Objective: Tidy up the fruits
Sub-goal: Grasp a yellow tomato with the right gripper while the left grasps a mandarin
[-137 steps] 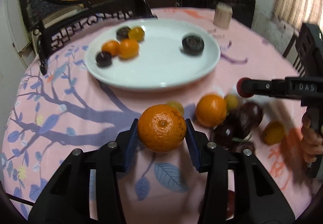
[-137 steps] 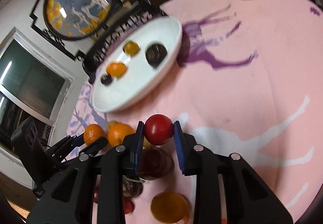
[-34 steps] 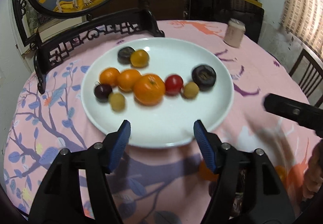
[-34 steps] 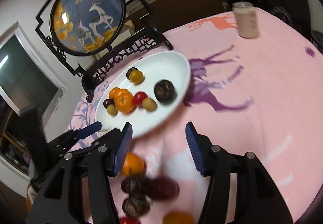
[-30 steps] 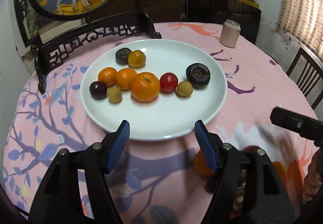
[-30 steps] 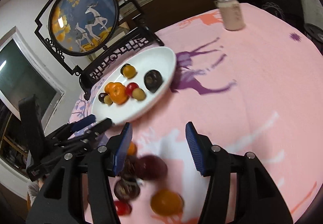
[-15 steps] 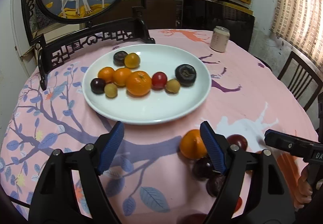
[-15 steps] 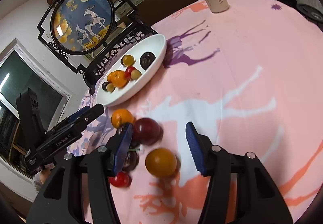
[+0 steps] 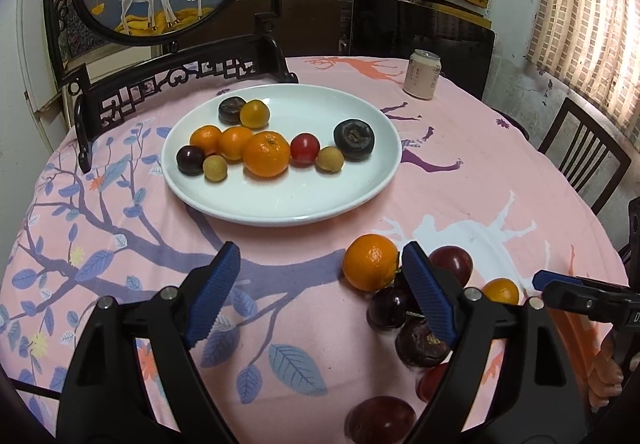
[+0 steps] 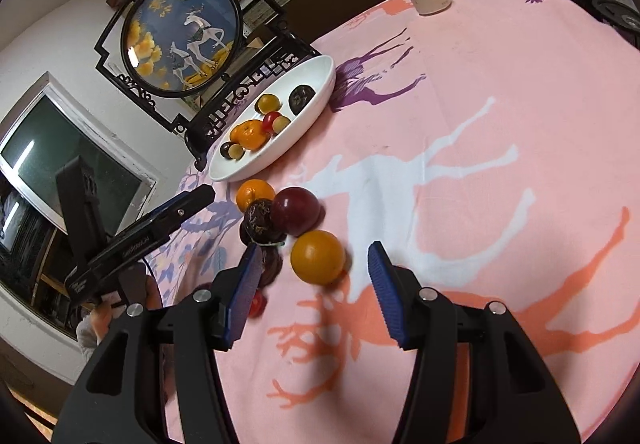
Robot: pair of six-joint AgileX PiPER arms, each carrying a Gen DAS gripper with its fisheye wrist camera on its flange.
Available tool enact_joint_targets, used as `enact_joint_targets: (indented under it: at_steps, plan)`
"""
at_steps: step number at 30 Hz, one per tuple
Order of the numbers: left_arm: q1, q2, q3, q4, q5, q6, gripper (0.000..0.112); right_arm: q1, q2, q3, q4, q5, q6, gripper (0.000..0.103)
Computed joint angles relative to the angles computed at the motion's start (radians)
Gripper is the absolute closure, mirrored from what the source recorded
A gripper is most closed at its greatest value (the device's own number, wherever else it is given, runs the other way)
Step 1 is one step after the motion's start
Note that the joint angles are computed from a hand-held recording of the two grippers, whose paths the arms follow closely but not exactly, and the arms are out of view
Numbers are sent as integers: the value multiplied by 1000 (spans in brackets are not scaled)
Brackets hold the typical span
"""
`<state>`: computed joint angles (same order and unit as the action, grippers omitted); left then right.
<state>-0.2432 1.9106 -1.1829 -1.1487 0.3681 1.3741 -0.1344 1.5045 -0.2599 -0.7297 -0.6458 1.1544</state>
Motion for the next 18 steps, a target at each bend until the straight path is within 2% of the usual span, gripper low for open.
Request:
enact_joint_targets:
  at_steps: [4, 6, 9, 11, 14, 17, 18]
  plan:
    - [-4, 3, -4, 24, 15, -12, 27, -54, 25, 20, -81, -42, 29, 47]
    - [-12, 6, -3, 37, 12, -17, 27, -37, 55, -12, -117, -34, 65, 47]
    - [-14, 15, -11, 68, 10, -46, 27, 70, 44, -74, -73, 92, 60, 47]
    - [-2, 32, -39, 115, 51, -106, 27, 108, 47, -108, -53, 159, 60, 47]
    - [3, 53, -66, 166, 70, -170, 27, 147, 80, -191, -131, 277, 126, 48]
    - [4, 78, -97, 215, 92, -233, 27, 180, 102, -245, -204, 356, 144, 66]
    - [4, 86, -107, 234, 97, -256, 27, 179, 110, -258, -267, 358, 177, 67]
